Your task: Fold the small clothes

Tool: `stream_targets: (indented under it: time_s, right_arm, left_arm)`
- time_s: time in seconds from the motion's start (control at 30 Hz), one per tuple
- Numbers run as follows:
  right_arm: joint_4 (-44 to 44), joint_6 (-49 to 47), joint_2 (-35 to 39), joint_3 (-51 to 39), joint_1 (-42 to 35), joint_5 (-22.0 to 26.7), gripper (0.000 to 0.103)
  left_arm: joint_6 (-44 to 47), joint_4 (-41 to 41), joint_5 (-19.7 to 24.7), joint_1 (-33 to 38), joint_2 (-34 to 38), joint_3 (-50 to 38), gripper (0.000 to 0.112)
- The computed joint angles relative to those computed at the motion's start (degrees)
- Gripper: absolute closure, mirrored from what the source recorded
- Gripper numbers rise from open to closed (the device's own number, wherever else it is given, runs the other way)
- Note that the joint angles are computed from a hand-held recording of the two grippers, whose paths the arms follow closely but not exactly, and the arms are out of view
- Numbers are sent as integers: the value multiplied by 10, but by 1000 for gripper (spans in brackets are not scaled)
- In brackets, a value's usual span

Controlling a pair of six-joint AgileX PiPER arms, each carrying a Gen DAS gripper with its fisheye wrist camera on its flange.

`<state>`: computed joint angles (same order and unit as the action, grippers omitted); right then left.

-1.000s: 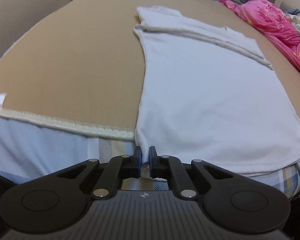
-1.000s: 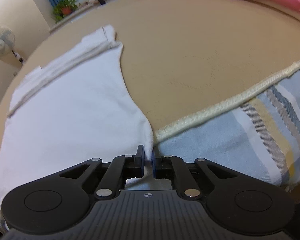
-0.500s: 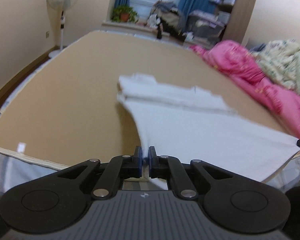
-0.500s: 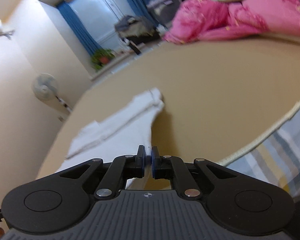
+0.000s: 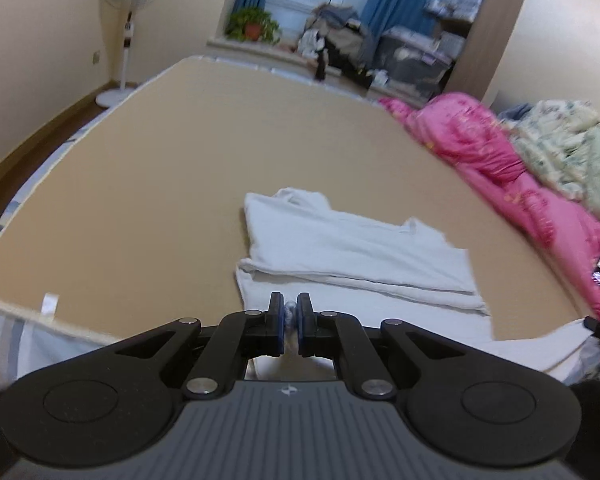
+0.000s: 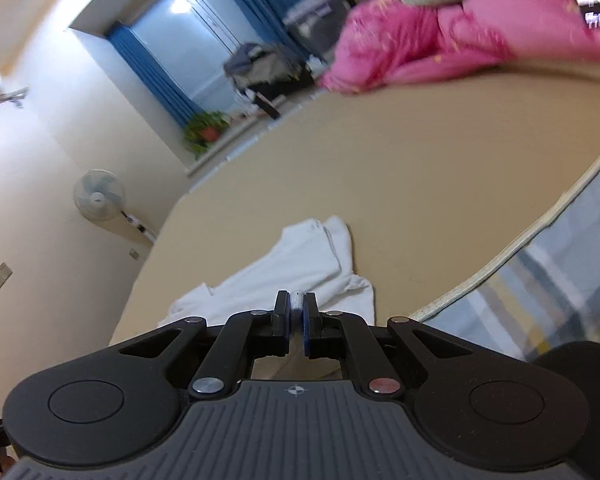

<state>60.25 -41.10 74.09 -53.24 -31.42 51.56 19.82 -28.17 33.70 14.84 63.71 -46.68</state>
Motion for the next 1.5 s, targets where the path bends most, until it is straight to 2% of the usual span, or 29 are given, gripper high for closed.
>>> stream_targets:
  time_s: [0.1, 0.23, 0.3, 0.37, 0.4, 0.43, 0.47, 0.5, 0.53, 0.57, 0.63, 0.7, 0.8, 0.87, 0.97, 1.03, 1.07, 1.13, 1.17, 1.23, 1.3, 1.37, 1.43, 1.5]
  right_arm:
    - [-34, 50, 89, -77, 86, -66, 98]
    - [-110, 165, 284, -296, 170, -108, 97]
    - [-141, 220, 381, -410, 198, -136, 95]
    - [-230, 285, 452, -509, 223, -163, 91]
    - [-249, 286, 473, -527, 229, -174, 84]
    - [-254, 283, 487, -528, 232, -188, 80]
    - [-236, 264, 494, -513, 231, -202, 79]
    - [-228, 252, 502, -499, 229, -199, 79]
    - [-243, 262, 516, -505, 229, -173, 79]
    - [-276, 295, 536, -530, 232, -142, 79]
    - [-278, 305, 551, -558, 238, -140, 79]
    - [-296, 303, 575, -590, 249, -146, 75]
    - [-346, 356, 634, -677, 260, -87, 73]
    - [-357, 367, 667, -730, 267, -62, 73]
    - [-385, 356, 687, -757, 277, -57, 73]
    - [-383, 349, 699, -775, 279, -50, 73]
    - [-380, 345, 704, -782, 279, -45, 75]
    - [-359, 320, 703, -780, 279, -52, 98]
    - [-347, 309, 690, -760, 279, -71, 98]
    - [-312, 282, 651, -696, 280, -141, 99]
    - [-207, 190, 608, -619, 279, -232, 99]
    - [-159, 138, 594, -590, 291, -306, 99]
    - [-192, 178, 612, -612, 300, -332, 99]
    - [-291, 286, 654, -679, 307, -310, 99]
  left_arm:
    - [-26, 36, -36, -22, 145, -98, 106]
    - [-22, 43, -45, -26, 347, -304, 106]
    - [-38, 54, -23, -24, 442, -419, 101]
    - [-82, 85, -36, -20, 498, -477, 92]
    - [-72, 65, -48, -13, 512, -484, 85]
    - [-45, 23, -61, -4, 521, -473, 84]
    - [-27, -8, -53, 7, 534, -470, 84]
    - [-25, -17, -23, 16, 553, -482, 84]
    - [-34, -3, -2, 16, 568, -500, 84]
    - [-19, -9, -4, 15, 572, -504, 84]
    - [22, -18, -19, 7, 584, -514, 80]
    - [-5, 7, -7, 1, 612, -549, 79]
    - [-36, 17, 43, -3, 668, -624, 79]
    - [-56, 55, 48, -18, 691, -650, 79]
    - [-78, 88, 52, -38, 708, -657, 79]
    - [-88, 108, 46, -46, 712, -661, 87]
    - [-86, 115, 36, -48, 708, -654, 109]
    - [-74, 107, 15, -49, 697, -638, 109]
    - [-65, 100, -6, -49, 686, -623, 109]
    - [-36, 77, -62, -50, 657, -581, 109]
    - [-23, 59, -123, -52, 636, -545, 109]
    - [-74, 106, -175, -61, 632, -532, 109]
    - [-138, 163, -187, -67, 646, -548, 109]
    - [-172, 195, -183, -70, 669, -578, 109]
